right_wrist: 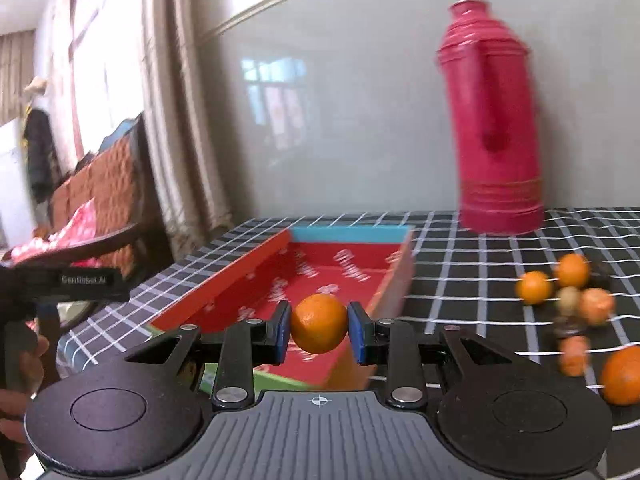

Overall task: Organize fruits
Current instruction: 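Grasp a tangerine with the right tool, lower it into the box, open, then reach the left tool to the pile and grasp a large orange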

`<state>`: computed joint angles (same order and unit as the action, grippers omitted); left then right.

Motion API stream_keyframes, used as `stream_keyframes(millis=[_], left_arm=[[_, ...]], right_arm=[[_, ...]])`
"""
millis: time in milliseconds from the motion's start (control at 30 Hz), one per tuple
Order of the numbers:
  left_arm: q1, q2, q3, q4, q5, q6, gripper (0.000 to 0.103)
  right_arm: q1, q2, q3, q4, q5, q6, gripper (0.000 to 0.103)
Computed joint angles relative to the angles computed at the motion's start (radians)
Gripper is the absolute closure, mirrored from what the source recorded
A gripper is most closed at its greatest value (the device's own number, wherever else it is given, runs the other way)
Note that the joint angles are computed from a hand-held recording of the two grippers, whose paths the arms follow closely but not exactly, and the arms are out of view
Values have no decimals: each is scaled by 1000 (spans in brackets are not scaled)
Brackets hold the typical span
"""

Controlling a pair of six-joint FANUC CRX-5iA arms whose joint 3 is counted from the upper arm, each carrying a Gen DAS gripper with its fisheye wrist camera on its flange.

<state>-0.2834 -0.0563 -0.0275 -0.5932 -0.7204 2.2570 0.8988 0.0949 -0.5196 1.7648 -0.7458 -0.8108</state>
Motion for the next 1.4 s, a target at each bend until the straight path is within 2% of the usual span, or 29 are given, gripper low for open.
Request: stream_keyframes(millis=[200,233,267,333,367,500,567,633,733,933,1100,1233,1400], left_arm=[[13,8,9,-2,-16,-4,6],[13,9,11,-3,-18,-5,6],[13,9,11,-5,-19,-4,6],[13,11,12,-3,-18,-5,6],[14,11,12,2,-18,-9,6],[1,12,14,-5,-15,-10,6],[-11,11,14,-15,-7,-7,6],[-28,7,9,-28,8,-6,6],[-56,-3,-3,-41,50,-9,6],[-107,-24,-58,22,211,-118,6],[-150,-22,-123,184,362,-331,6],[-218,4,-140,239,414,-443,6],[-280,39,-175,370,489,-644,11]], right_arm=[[-28,57,59,-6,87,47,72],[-21,64,62,-6,79,50,68],[-19,69,67,-5,75,60,59],[-26,66,58,42,74,34,27],[-18,66,54,52,47,24,25],[-17,46,26,110,-3,-37,24],[-9,36,13,100,-36,-50,17],[20,28,2,50,-109,-35,0],[66,17,-16,-13,-244,-7,0],[171,12,-28,-216,-547,57,0],[233,6,-17,-436,-766,44,0],[270,-43,-53,-555,-873,-28,0],[322,-80,-77,-676,-1006,-101,0]])
